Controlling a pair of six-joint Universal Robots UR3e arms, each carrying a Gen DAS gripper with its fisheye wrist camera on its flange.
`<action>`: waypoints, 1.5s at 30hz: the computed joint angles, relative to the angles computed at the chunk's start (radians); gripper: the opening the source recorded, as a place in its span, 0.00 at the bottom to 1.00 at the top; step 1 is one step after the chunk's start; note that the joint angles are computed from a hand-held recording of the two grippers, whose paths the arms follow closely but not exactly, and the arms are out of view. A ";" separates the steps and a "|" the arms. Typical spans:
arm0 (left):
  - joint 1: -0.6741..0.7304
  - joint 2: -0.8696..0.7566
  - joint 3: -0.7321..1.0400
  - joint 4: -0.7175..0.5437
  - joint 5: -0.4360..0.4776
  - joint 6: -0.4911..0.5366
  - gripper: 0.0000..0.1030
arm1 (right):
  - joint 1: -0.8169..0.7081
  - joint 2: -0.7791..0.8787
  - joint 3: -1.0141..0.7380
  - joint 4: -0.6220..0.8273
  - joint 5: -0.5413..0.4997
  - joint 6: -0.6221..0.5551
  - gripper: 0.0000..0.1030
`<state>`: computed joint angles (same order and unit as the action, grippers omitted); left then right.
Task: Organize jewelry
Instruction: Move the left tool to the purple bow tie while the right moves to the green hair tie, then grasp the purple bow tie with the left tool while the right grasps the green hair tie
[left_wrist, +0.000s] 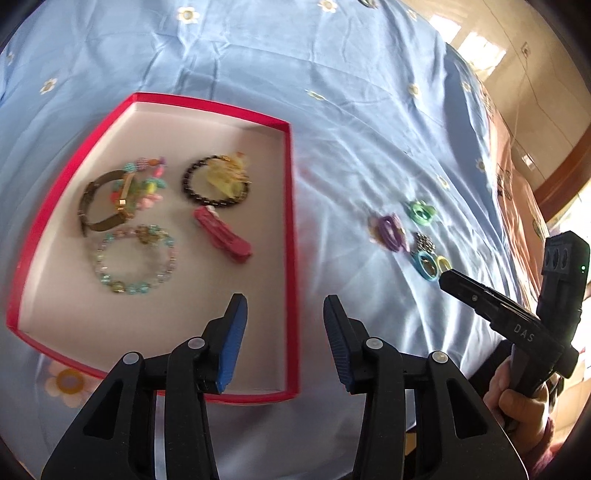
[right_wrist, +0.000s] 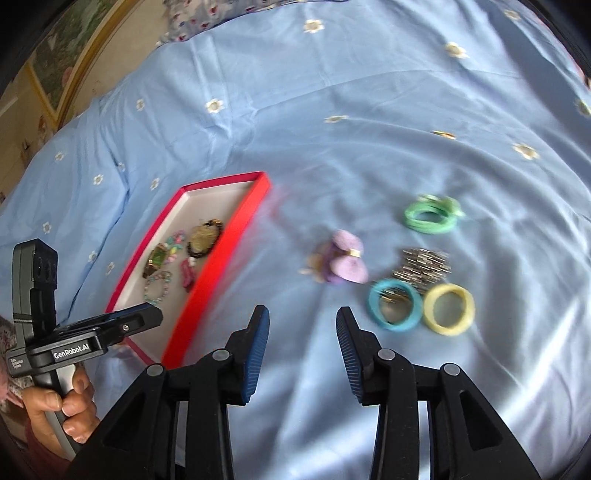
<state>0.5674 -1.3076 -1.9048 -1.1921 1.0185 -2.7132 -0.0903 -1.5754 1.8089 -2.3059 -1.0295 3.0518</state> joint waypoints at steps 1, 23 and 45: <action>-0.018 -0.007 0.003 0.008 0.005 -0.009 0.40 | -0.016 -0.015 0.018 0.002 0.002 -0.007 0.39; -0.351 -0.293 0.225 0.158 0.088 -0.194 0.40 | -0.234 -0.092 0.130 0.013 0.014 -0.086 0.39; -0.503 -0.698 0.617 0.136 0.129 -0.276 0.37 | -0.160 0.230 -0.167 -0.026 -0.027 -0.024 0.39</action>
<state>0.0648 -2.0060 -1.2876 -1.0558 1.1479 -2.9895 -0.2501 -1.3450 1.6422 -2.3323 -1.0570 3.0278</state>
